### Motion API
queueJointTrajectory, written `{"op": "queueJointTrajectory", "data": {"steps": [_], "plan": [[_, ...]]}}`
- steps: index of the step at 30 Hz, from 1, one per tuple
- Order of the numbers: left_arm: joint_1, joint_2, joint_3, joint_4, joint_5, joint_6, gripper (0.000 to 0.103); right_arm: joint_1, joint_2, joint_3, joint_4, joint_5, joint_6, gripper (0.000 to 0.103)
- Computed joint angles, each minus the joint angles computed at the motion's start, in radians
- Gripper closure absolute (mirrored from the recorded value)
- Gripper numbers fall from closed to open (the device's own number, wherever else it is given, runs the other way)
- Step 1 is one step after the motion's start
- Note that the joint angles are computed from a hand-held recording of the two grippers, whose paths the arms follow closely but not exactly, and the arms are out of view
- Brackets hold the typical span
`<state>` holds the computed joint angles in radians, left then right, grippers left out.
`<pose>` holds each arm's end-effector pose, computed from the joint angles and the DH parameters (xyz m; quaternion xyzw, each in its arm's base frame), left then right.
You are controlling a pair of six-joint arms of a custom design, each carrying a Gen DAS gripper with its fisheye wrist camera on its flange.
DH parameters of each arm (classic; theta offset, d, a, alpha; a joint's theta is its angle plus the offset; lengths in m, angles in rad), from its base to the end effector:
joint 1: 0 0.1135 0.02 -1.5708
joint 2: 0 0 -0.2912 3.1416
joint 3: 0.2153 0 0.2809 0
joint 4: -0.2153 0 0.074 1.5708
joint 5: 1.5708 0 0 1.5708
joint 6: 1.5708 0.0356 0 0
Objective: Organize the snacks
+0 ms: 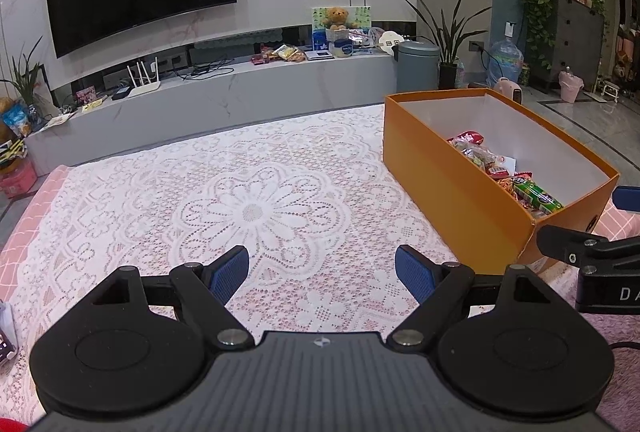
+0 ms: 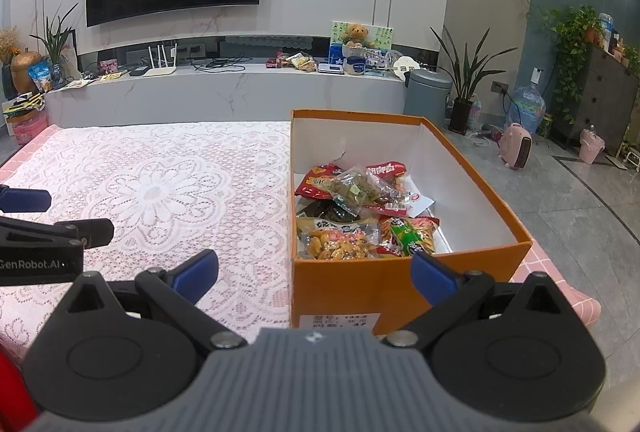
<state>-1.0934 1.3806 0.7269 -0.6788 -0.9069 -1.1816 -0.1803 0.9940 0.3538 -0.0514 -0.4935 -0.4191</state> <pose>0.1361 -0.2020 0.1870 -0.0914 0.8894 0.0856 0.4396 0.1981 -0.0190 0.1746 -0.2077 0.8589 0.0893 0.4595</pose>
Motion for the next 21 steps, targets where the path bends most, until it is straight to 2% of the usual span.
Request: {"op": "queueJointTrajectory", "data": {"steps": [21], "plan": [[-0.025,-0.008,0.019,-0.068,-0.035,-0.08,0.006,-0.003,-0.03,-0.003,-0.022,-0.009,-0.012,0.003]]}}
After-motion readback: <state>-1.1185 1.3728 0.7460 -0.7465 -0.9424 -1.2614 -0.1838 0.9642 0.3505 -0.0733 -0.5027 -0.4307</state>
